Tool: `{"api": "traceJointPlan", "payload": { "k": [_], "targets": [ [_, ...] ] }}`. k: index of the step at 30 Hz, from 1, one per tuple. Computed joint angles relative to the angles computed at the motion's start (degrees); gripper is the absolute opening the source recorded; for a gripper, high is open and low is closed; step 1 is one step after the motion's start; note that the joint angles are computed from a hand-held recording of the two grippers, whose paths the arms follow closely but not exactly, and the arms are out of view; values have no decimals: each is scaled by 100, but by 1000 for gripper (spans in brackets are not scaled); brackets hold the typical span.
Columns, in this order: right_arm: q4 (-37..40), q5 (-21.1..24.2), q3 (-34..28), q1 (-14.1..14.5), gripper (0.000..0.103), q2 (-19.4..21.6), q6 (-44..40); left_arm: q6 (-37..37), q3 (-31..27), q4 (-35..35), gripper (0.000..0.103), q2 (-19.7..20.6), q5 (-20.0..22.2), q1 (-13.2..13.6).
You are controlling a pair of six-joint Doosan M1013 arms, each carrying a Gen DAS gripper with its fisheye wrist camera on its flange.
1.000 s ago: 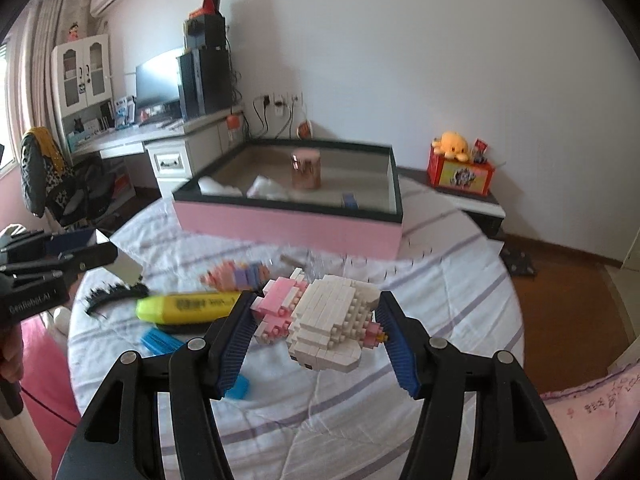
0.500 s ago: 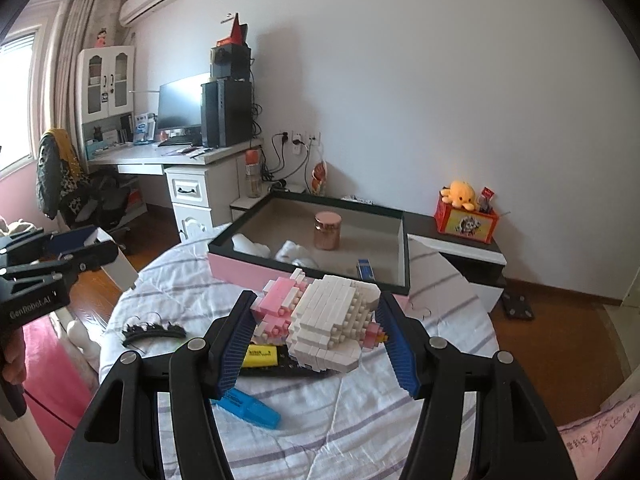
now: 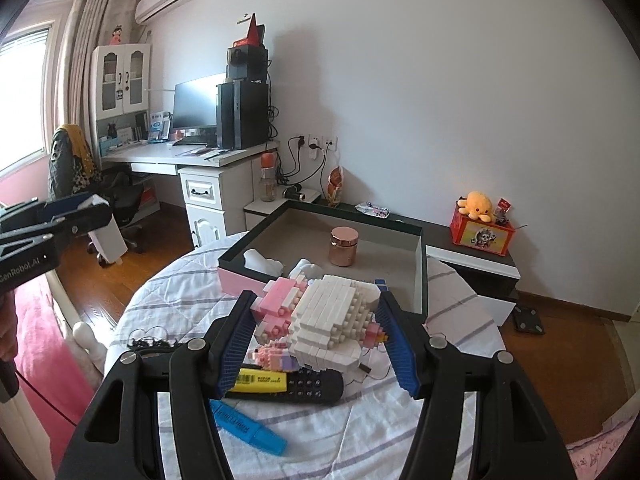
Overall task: Organize rigid objects
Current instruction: 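Lift the charger with left tool while right tool carries the toy toward the box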
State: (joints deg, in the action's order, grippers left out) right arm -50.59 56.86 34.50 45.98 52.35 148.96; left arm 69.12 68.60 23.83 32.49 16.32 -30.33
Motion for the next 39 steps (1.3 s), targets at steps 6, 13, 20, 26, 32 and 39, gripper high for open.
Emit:
{"api": "traceJointPlan", "payload": {
  "k": [6,13,20,26,32,39],
  "targets": [
    [243,29,-225,-168,62,116,-392,1998,-933,-1971,41,552,456,34],
    [812,176,-663,-480,62,391,-939,2808,-2634,-2744,40,1561,1518,3],
    [1587,719,-1669,-767,62,983,-1612,2582,-5082,-2465,35,2981,3316,-61],
    [1843,564,-1474,-850,62,923,-1621,2779,-4485,-2709,38,2735,3158,-18],
    [1756,232,-1068,-796,62,704,-1512,2841,-2321,-2486,76,1634,1856,7],
    [1687,79,-830,-733,62,577,-1369,2397,-1505,-2107,83,1326,2111,-44]
  ]
}}
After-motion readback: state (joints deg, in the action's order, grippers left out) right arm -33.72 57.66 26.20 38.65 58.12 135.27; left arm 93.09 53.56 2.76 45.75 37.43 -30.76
